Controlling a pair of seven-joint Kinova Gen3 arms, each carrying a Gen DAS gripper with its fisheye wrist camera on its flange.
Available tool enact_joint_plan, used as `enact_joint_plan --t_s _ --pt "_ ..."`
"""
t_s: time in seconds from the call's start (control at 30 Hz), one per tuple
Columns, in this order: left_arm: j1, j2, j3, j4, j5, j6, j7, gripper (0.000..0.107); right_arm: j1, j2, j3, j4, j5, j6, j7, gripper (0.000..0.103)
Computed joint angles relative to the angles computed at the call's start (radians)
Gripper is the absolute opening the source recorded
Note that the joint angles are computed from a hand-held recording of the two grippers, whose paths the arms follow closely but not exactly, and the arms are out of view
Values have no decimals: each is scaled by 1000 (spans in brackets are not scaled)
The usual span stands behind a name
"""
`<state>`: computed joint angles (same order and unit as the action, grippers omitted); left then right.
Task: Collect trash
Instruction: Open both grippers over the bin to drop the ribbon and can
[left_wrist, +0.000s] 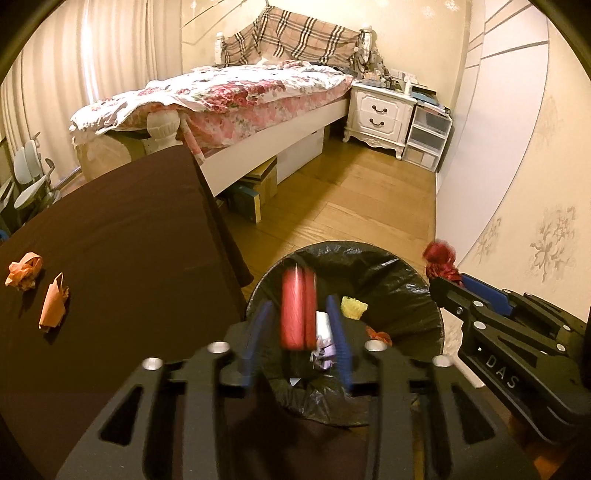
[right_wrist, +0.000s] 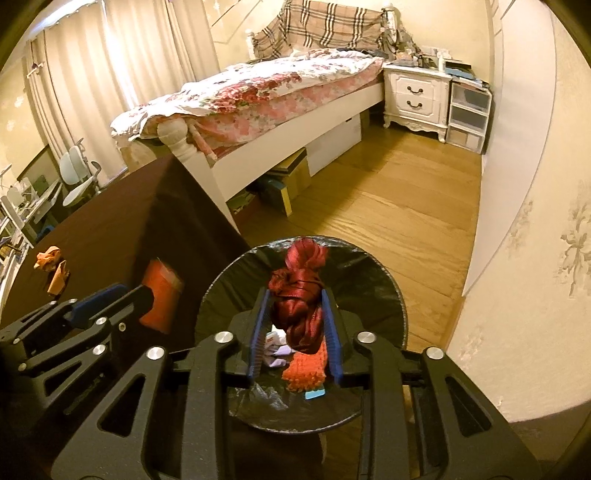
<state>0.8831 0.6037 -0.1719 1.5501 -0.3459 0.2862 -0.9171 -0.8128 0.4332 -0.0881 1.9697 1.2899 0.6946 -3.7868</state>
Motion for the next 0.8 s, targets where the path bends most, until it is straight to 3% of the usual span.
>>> enact_joint_plan --t_s 0.03,0.17,0.4,0.8 --pt "2 -3 -4 4 1 -4 5 51 -4 -1 1 -1 -3 10 -3 47" --pt "3 -15 -16 25 8 -21 22 67 -9 1 -2 -8 -22 33 5 52" --pt "47 -35 -86 69 -13 -40 66 71 -27 14 0 -39 -47 51 41 62" --pt "94 -97 -228 200 -69 -74 175 71 -68 56 14 -162 -99 16 173 64"
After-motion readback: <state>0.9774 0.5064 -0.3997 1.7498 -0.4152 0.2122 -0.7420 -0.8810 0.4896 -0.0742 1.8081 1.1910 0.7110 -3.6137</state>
